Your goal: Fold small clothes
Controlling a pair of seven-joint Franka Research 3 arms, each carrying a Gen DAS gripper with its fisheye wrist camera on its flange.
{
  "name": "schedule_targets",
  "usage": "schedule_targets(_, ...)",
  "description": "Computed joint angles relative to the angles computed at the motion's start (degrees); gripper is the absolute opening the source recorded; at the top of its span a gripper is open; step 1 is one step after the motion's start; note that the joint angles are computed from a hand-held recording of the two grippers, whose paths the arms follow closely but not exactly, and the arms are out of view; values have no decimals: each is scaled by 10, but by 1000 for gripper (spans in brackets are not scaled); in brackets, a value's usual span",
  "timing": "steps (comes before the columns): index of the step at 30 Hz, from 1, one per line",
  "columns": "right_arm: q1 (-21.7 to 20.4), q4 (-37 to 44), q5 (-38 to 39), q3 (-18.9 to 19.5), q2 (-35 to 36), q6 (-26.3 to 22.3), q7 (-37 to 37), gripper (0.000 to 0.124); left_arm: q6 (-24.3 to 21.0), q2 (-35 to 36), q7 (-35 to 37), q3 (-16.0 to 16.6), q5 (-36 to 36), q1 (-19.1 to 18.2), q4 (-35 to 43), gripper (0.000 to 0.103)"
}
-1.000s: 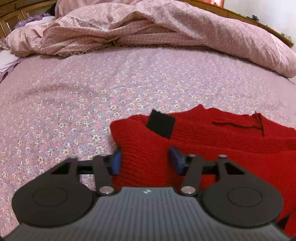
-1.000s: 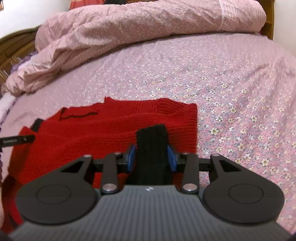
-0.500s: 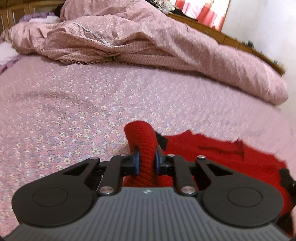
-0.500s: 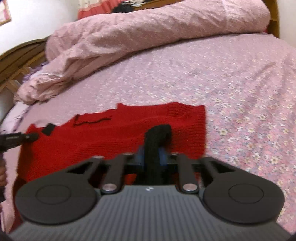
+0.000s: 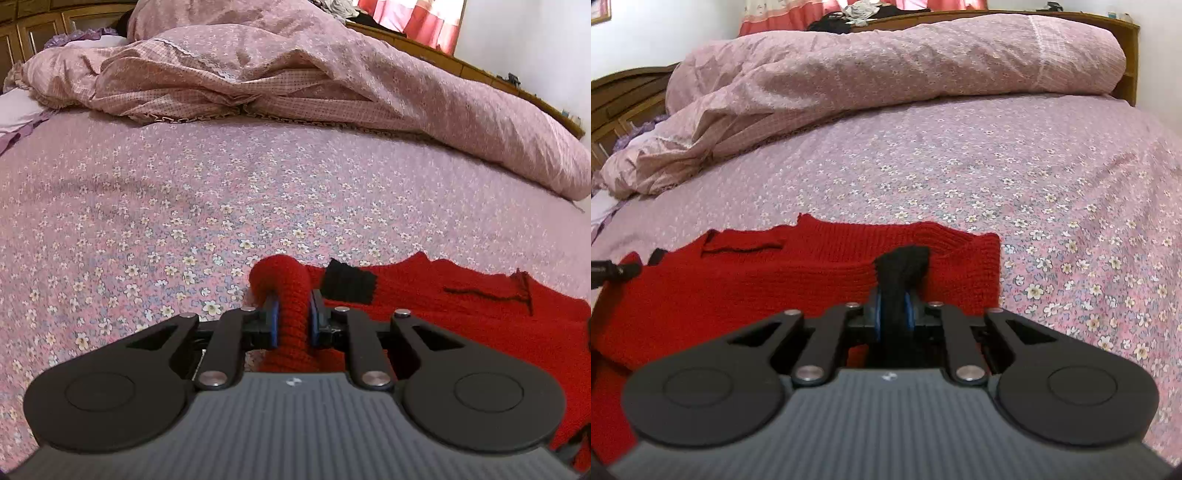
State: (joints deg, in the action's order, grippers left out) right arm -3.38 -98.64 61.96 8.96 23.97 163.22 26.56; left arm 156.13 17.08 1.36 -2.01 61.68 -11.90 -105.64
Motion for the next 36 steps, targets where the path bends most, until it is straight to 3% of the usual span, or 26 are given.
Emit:
schedule_targets(8, 6, -15, -22, -12, -20, -4, 42, 25, -27, -31, 57, -13, -32, 3, -14, 38)
schedule_targets(10, 4, -28, -14, -11, -34, 3, 36, 25, -38, -49, 69, -18, -23, 2, -24, 52)
schedule_targets(13, 0, -47, 17, -6, -60, 11, 2, 25, -66, -71, 90, -30, -11, -1, -34, 61)
schedule_targets(18, 14, -84, 52, -21, -102, 8, -45, 25, -71, -93, 134, -54, -53, 6, -53, 68)
schedule_targets(22, 35, -104, 17, -41, -111, 7, -22, 25, -91, -83, 174, -65, -115, 4, -52, 68)
schedule_targets(27, 50, -109, -59, -56, -90, 20, 48, 22, -118, -58, 184, -61, -125, -7, -45, 71)
schedule_targets(30, 31, -106, -17, -27, -76, 47, -3, 22, -108, -54, 163, -54, -120, -9, -49, 75)
schedule_targets(33, 6, -95, 83, 9, -63, 73, -101, 22, -109, -50, 167, -52, -118, -10, -46, 76)
schedule_targets(36, 10, -92, 158, 15, -62, 94, -167, 22, -118, -49, 170, -51, -113, -13, -42, 81)
